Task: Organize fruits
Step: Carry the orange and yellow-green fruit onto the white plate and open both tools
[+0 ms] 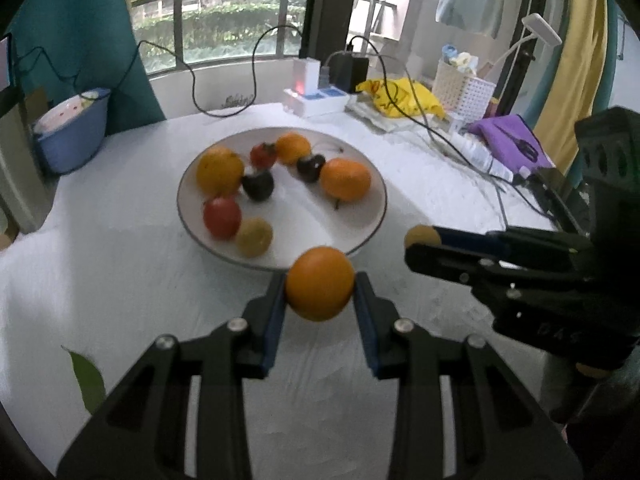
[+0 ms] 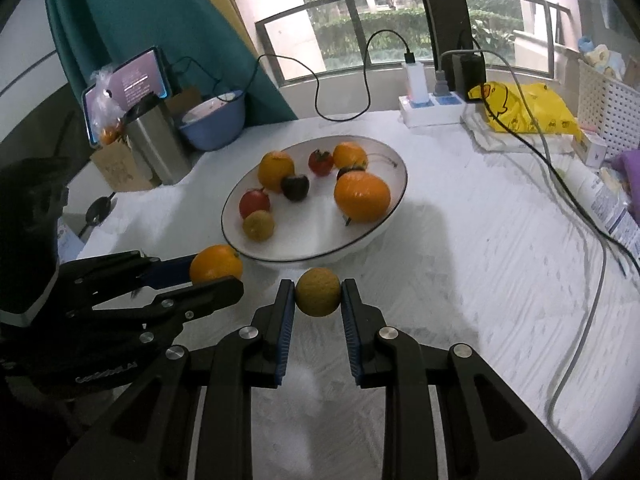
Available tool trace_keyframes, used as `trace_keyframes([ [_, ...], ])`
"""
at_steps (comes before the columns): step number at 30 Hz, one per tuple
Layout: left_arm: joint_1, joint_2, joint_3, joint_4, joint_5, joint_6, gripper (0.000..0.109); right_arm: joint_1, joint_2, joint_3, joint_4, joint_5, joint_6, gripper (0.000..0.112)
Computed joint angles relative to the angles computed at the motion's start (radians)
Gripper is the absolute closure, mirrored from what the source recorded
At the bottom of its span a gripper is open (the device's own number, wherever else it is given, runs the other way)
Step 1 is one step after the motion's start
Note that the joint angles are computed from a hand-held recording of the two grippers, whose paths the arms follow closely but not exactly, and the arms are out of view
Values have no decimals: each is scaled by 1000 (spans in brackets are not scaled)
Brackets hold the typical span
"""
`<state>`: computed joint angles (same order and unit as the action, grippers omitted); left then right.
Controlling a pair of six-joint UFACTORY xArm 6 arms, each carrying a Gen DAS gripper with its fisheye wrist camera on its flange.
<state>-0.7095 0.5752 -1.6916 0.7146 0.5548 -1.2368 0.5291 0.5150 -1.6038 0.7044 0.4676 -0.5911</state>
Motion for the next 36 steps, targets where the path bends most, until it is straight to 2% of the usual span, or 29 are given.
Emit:
trace_keyframes([
  [14,52,98,-149,-68,7,116,74,-18,134,-218,-45,62,40,87],
  [24,93,163,-220,-200,-8,222,73,-21,236,-359,-104,122,101,87],
  [28,101,157,-208,-229,-26,234,73,-21,249,-374,-129,126,126,87],
  [31,101,154,-209,-227,-3,224,72,-21,253,-379,-153,125,149,87],
  [36,100,105,-145,-168,-9,152,69,-17,229,-348,-181,99,169,87],
])
